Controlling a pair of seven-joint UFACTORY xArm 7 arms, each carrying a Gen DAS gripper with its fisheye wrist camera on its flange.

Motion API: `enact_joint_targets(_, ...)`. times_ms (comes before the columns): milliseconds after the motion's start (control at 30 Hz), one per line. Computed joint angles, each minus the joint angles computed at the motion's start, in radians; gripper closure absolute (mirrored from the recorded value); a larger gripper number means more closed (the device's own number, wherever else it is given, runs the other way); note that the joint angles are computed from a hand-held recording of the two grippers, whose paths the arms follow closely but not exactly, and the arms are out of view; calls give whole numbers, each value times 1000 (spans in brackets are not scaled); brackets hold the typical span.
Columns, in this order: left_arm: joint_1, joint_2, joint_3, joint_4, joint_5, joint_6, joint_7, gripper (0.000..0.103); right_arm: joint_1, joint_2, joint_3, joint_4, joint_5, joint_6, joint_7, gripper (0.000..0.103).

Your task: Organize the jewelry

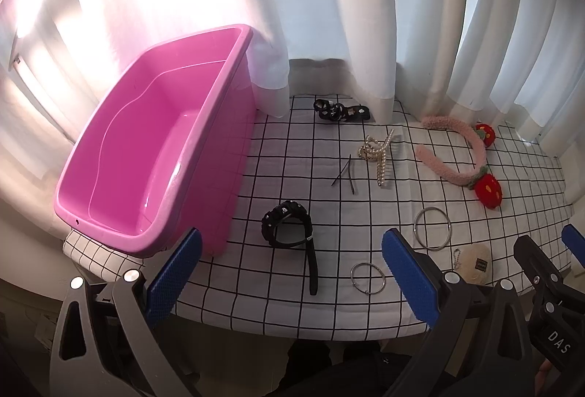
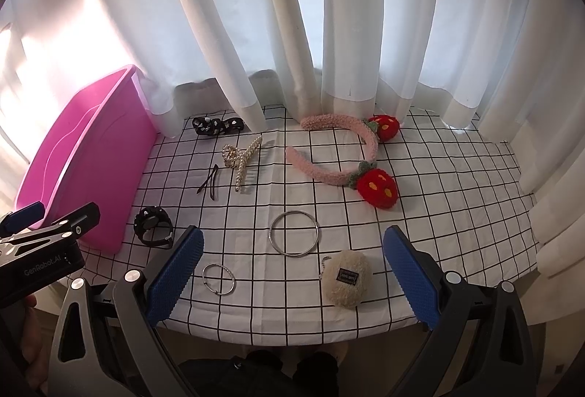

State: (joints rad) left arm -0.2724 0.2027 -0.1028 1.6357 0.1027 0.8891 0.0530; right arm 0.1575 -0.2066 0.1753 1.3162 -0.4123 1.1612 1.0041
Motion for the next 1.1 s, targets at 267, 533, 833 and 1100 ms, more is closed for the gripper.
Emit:
enact_joint_targets(267, 2, -8, 1, -11, 0, -5, 1, 6, 1, 0, -1, -2, 2, -3, -1, 9)
enact_joint_targets(533, 2, -5, 0, -5, -1, -2, 1, 6, 0, 1, -2, -3, 3, -7, -4, 9)
enact_joint_targets(833, 2, 3, 2, 6, 0, 2, 2, 6, 1, 4, -3, -1, 3, -7, -3, 9)
enact_joint_targets(1100, 5, 12, 4, 17, -3, 3, 5, 6, 0, 5, -6, -3, 7, -15, -5, 9)
